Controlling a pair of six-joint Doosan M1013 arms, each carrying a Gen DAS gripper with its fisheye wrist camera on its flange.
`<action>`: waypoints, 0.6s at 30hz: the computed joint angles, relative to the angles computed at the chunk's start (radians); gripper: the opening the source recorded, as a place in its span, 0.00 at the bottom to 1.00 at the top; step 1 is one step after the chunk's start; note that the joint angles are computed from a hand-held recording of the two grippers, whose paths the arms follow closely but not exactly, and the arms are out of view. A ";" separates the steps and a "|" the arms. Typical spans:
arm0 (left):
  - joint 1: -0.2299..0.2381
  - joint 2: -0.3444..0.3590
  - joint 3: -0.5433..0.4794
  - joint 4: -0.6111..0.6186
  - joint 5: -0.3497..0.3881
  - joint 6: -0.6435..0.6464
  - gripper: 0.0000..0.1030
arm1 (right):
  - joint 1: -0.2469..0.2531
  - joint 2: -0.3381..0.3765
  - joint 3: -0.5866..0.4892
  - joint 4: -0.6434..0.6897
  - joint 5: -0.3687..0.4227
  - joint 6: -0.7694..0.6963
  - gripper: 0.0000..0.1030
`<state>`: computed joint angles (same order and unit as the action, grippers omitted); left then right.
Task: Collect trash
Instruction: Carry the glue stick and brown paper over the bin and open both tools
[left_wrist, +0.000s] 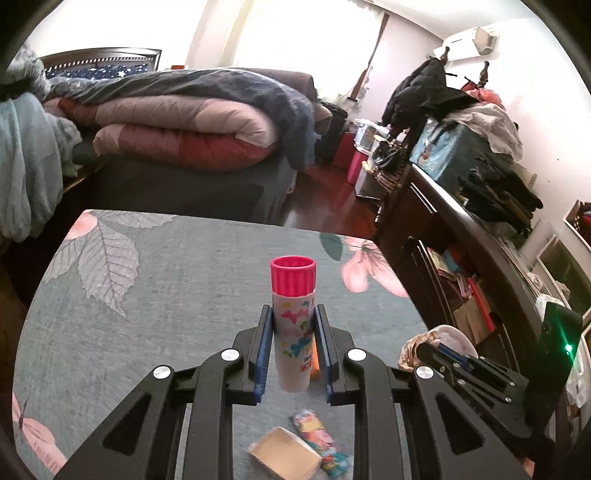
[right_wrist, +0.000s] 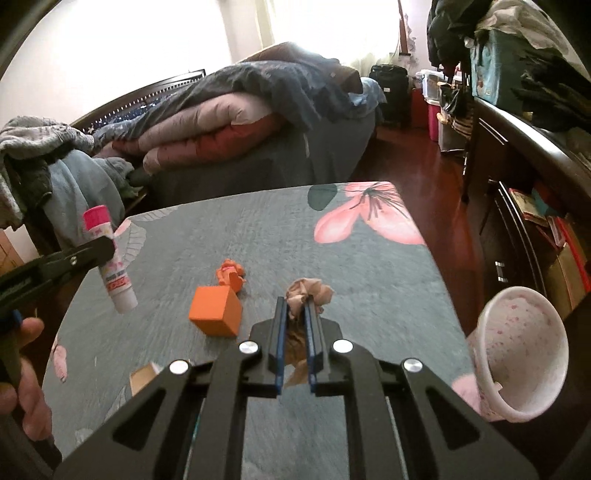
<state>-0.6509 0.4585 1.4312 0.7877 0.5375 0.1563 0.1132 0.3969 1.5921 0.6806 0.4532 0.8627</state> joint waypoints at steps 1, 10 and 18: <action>-0.006 0.001 -0.007 -0.001 0.000 0.008 0.22 | -0.007 -0.012 0.014 0.015 -0.006 -0.019 0.11; -0.051 0.049 -0.102 -0.055 -0.018 0.131 0.22 | -0.074 -0.080 0.099 0.152 -0.051 -0.151 0.11; -0.082 0.141 -0.256 -0.242 -0.042 0.388 0.22 | -0.160 -0.100 0.133 0.183 -0.094 -0.150 0.12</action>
<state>-0.7332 0.5995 1.1749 0.5460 0.4955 0.5443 -0.0467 0.2974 1.7251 0.8637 0.3597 0.7124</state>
